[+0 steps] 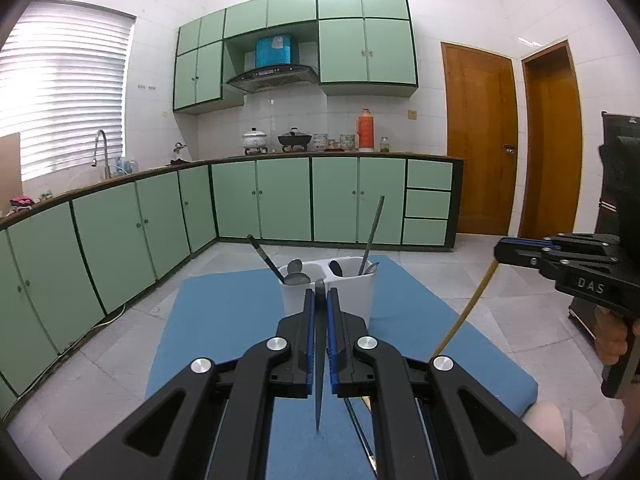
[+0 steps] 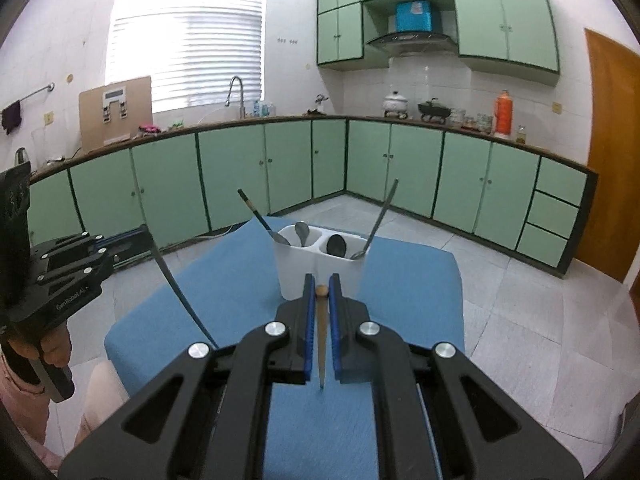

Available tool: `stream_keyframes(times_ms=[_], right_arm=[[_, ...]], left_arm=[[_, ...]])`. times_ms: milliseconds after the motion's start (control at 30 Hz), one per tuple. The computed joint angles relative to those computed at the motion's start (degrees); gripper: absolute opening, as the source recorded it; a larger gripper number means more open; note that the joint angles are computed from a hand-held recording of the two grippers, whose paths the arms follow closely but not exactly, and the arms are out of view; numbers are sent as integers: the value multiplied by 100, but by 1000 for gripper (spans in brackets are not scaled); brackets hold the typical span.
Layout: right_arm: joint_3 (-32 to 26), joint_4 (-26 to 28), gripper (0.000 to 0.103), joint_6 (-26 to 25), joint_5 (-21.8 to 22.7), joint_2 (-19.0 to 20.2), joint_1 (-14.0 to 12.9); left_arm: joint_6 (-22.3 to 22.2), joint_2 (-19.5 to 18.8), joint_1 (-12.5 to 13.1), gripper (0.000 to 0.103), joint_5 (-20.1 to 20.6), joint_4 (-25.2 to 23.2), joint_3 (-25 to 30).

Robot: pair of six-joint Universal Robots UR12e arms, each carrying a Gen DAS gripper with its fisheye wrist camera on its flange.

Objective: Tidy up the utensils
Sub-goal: 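Carry both chopsticks over the white holder and lower them inside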

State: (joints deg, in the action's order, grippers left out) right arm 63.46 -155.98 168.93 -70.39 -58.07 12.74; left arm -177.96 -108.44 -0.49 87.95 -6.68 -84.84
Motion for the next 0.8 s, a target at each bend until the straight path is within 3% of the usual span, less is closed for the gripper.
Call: stream_keyframes(times_ms=[433, 800], right_arm=[[-617, 312, 6, 123, 314, 221, -43], [-1787, 392, 6, 217, 365, 646, -41]], left_arm=[[-40, -163, 65, 6, -200, -71, 365], [-64, -481, 81, 6, -355, 150, 1148]])
